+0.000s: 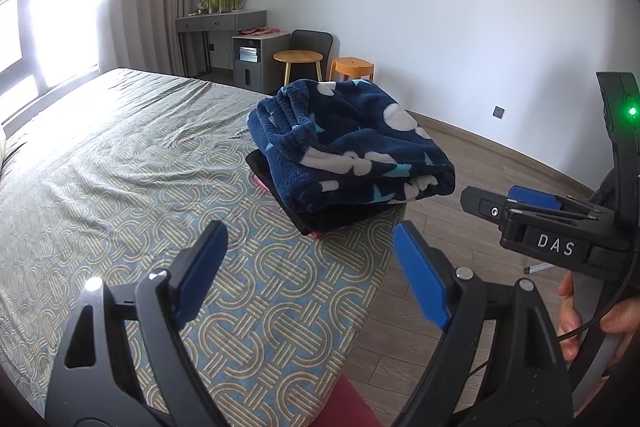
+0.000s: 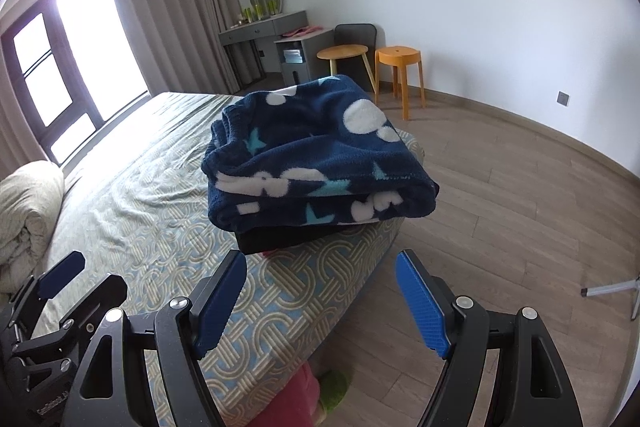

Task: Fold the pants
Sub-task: 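Open both grippers and withdraw them from the placed bundle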

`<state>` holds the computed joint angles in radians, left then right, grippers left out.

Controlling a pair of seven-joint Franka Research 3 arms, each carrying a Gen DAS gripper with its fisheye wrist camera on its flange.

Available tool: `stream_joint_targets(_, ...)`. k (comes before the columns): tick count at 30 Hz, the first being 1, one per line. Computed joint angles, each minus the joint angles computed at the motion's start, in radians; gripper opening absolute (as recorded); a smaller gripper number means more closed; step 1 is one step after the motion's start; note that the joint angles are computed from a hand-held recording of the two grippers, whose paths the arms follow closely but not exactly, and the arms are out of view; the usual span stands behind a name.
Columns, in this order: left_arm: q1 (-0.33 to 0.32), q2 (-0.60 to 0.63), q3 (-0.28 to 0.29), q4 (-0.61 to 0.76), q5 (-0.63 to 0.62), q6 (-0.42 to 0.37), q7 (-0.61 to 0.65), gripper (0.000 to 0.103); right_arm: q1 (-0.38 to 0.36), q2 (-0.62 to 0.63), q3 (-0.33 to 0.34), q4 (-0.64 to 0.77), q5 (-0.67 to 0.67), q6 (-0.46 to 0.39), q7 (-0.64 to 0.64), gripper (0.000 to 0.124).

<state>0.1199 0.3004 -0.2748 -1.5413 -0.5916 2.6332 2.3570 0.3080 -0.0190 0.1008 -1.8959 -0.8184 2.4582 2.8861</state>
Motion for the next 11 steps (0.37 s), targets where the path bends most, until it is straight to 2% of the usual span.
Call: stream_joint_targets(11,-0.004,-0.001,0.001,-0.002,0.008,0.006,-0.007,0.085,-0.001,0.006,-0.004,0.002,0.018,0.013,-0.023,0.079)
